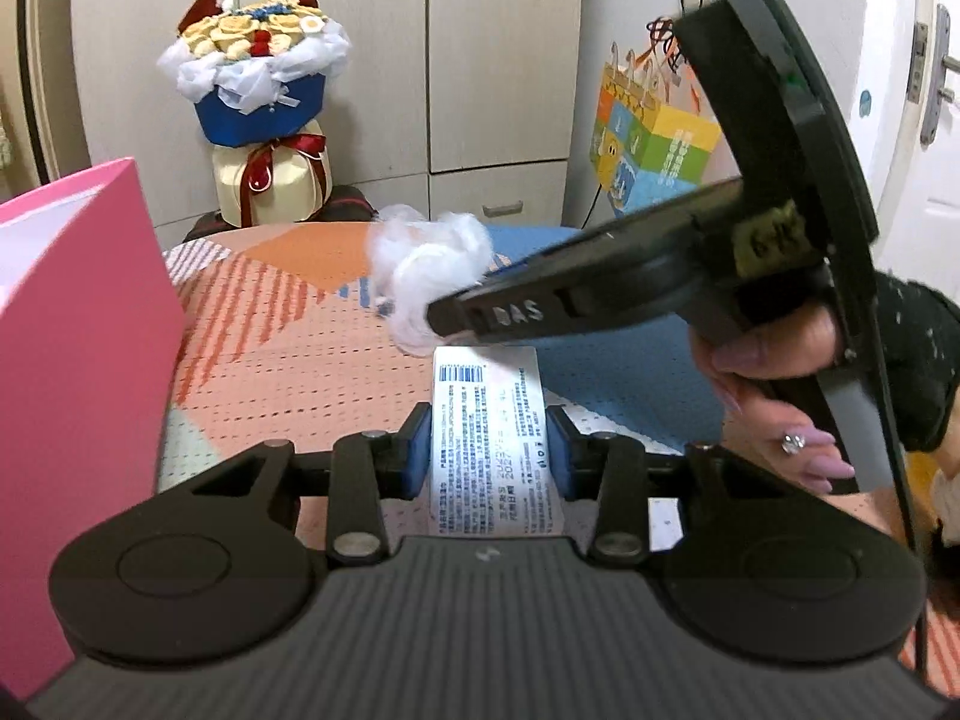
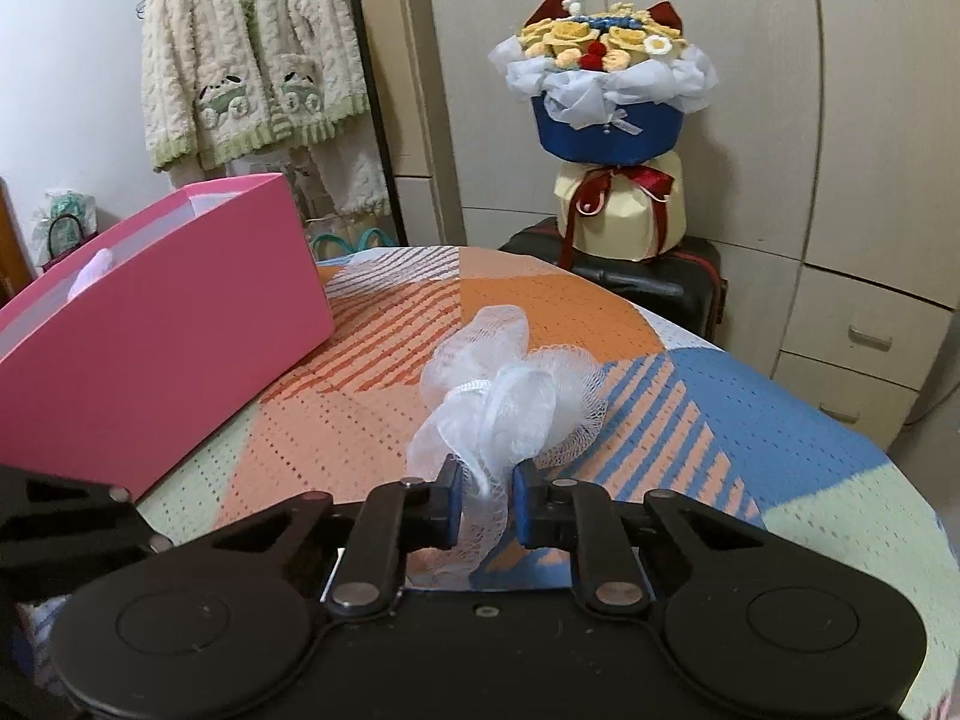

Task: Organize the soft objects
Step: 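Grasp the white medicine box with the left gripper while the right gripper grasps the white bath puff, then carry the medicine box and bath puff together over the pink box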

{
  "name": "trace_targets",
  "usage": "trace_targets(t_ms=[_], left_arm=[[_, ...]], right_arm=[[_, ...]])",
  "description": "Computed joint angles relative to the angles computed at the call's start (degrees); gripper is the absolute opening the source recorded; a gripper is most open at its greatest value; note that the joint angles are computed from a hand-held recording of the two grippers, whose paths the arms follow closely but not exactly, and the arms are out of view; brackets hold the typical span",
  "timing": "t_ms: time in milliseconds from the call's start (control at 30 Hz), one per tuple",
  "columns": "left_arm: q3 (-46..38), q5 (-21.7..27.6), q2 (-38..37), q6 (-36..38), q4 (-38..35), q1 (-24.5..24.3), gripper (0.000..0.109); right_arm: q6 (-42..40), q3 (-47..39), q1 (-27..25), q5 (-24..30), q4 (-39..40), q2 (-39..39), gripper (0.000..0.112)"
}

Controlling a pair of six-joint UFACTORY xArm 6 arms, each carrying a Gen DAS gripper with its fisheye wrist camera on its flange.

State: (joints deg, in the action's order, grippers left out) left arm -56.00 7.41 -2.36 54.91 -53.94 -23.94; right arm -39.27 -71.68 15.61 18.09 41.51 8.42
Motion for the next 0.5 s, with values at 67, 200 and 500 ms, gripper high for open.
trace_targets(t_ms=[67, 200, 500], left_arm=[[1.12, 1.13, -1.72, -0.32, -0.01, 0.49, 0.038], [3.49, 3.33, -5.09, -0.64, -0.39, 1.44, 0.038], [9.19, 8.17, -12.43, -0.49, -0.63, 3.65, 0.038]], right_arm=[[2.08, 2.09, 0.34, -0.94, -2.11, -1.72, 0.019], [7.95, 7.30, 1.17, -4.53, -7.69, -5.65, 0.019], [30.39, 16.50, 1.35, -4.64, -29.23, -14.15, 0.019]])
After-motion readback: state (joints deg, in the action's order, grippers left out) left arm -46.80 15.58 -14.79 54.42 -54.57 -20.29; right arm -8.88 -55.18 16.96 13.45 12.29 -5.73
